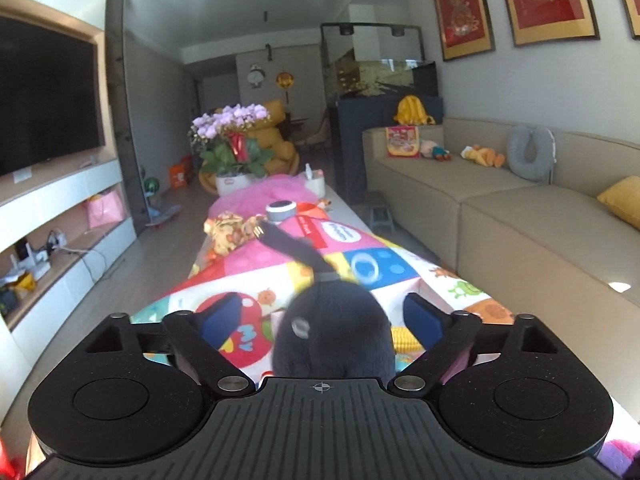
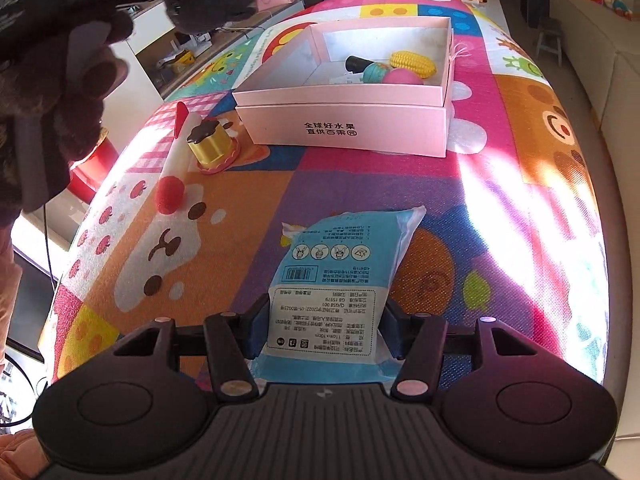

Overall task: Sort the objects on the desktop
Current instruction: 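Drop the plush cat into the pink box with the left gripper while the right gripper carries the bag, then release the blue tissue bag into the pink box with the right gripper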

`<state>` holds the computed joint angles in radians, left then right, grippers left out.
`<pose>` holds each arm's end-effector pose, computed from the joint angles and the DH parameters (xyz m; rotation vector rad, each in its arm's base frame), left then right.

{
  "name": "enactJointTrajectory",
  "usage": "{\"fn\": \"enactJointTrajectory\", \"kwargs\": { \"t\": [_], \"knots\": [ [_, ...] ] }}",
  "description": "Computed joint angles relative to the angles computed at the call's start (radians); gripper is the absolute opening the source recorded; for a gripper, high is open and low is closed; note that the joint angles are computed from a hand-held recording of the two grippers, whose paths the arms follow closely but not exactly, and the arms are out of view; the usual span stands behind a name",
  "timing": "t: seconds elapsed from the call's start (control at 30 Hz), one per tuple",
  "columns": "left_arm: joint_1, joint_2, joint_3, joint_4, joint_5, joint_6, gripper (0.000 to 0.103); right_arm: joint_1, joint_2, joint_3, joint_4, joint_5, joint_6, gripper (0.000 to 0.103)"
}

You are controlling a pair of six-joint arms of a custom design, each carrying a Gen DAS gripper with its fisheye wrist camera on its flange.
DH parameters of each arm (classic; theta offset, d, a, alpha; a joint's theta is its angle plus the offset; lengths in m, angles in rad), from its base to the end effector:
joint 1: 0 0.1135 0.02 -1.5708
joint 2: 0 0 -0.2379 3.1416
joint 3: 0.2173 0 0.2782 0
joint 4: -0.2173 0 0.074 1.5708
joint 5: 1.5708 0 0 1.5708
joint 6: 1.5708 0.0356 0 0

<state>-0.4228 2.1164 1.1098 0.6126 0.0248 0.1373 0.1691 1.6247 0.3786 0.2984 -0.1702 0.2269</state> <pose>0.4014 -0.1816 0.0773 0.5604 1.8893 -0.2113 0.2355 0.0463 0.0241 0.0037 2.5394 0.3731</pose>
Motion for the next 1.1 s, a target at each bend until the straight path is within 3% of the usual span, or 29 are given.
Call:
{"fn": "enactJointTrajectory", "kwargs": {
  "t": [0.1, 0.27, 0.37, 0.6, 0.73, 0.9, 0.93, 1.03, 1.1],
  "knots": [
    [0.008, -0.008, -0.038, 0.008, 0.010, -0.029, 0.096, 0.007, -0.010, -0.009, 0.006, 0.009, -0.001, 0.056],
    [0.023, -0.070, -0.244, 0.152, -0.011, 0.011, 0.100, 0.000, -0.001, 0.005, -0.014, 0.004, -0.021, 0.055],
    [0.056, -0.083, -0.355, 0.200, 0.029, -0.013, 0.101, 0.008, -0.021, 0.009, -0.030, 0.016, -0.035, 0.055],
    [0.091, 0.050, -0.472, 0.339, 0.059, -0.100, 0.101, -0.063, -0.159, 0.093, -0.179, -0.066, -0.089, 0.055],
    [0.106, 0.117, -0.499, 0.436, 0.081, -0.157, 0.101, -0.056, -0.204, 0.197, -0.162, 0.035, -0.162, 0.055],
    [0.126, 0.131, -0.510, 0.465, 0.120, -0.177, 0.102, -0.041, 0.052, 0.449, -0.026, 0.199, -0.268, 0.055],
    [0.126, 0.132, -0.509, 0.465, 0.120, -0.179, 0.102, -0.046, 0.118, 0.512, -0.025, 0.204, -0.276, 0.056],
    [0.121, 0.137, -0.515, 0.484, 0.107, -0.186, 0.102, -0.066, 0.277, 0.695, -0.112, 0.202, -0.223, 0.072],
    [0.126, 0.134, -0.505, 0.462, 0.114, -0.195, 0.103, -0.073, 0.329, 0.743, -0.126, 0.182, -0.176, 0.072]
  ]
}}
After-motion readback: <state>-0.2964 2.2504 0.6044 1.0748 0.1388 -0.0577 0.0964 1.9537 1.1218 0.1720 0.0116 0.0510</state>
